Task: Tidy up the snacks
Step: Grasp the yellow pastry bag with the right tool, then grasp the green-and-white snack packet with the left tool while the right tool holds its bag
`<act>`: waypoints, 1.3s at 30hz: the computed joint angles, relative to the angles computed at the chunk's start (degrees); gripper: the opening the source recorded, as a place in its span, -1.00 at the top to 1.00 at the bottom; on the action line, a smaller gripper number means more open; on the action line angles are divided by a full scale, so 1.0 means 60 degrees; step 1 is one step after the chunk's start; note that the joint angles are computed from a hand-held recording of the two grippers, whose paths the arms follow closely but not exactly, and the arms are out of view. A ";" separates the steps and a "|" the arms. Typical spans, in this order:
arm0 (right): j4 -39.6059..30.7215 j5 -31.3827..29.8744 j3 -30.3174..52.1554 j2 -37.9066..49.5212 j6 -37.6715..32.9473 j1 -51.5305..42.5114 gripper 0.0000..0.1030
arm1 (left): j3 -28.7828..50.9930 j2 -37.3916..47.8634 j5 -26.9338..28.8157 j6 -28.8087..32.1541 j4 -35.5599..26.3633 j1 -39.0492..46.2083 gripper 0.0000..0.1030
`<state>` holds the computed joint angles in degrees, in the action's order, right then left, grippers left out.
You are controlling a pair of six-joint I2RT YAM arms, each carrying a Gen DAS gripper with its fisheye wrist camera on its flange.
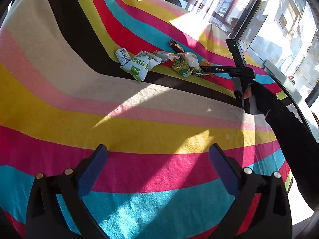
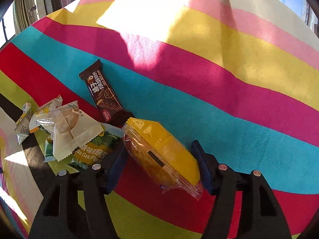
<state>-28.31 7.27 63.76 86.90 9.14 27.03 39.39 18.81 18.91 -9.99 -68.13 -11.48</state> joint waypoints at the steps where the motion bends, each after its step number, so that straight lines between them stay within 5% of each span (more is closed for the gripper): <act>1: -0.0062 0.0144 -0.0256 -0.0343 0.0334 0.0188 -0.08 | 0.0002 -0.0010 -0.0002 -0.0006 -0.0007 -0.0005 -0.96; 6: -0.0873 0.0679 -0.1761 -0.2784 0.3313 0.1791 -0.06 | -0.0017 -0.0010 -0.0084 -0.0115 0.0045 -0.0127 -0.96; 11: -0.2720 0.3244 -0.2674 -0.4394 0.7517 0.5915 -0.06 | -0.0007 -0.0010 -0.0378 -0.0385 0.0100 -0.0510 -0.96; 14: -0.3758 0.4635 -0.2656 -0.4020 1.0352 0.8548 -0.06 | 0.0012 0.0085 -0.1070 -0.0841 0.0205 -0.1330 -0.96; 18: -0.4746 0.5460 -0.2183 -0.3030 1.2336 1.0095 -0.07 | 0.0094 0.0546 -0.1596 -0.1451 0.0472 -0.1776 -0.96; 25: -0.4610 0.5776 -0.2372 -0.2989 1.2663 1.0193 -0.07 | 0.0952 0.4801 -0.2316 -0.1421 0.2847 -0.1295 -0.96; 28: -0.4343 0.5791 -0.2592 -0.3204 1.2630 1.0177 -0.07 | 0.1498 0.6096 -0.1003 -0.2436 0.3636 -0.0199 -0.96; 30: -0.4238 0.5886 -0.2685 -0.3326 1.2633 1.0244 -0.07 | 0.1953 0.6846 -0.1068 -0.3783 0.3893 -0.0009 -0.96; 35: -0.4054 0.6108 -0.2930 -0.3685 1.2774 1.0498 -0.07 | 0.4151 0.9235 -0.2651 -0.5931 0.2586 -0.0680 -0.96; 39: -0.4010 0.6403 -0.3123 -0.3978 1.3071 1.0737 -0.08 | 0.4427 0.9593 -0.3480 -0.5693 0.2367 -0.1320 -0.94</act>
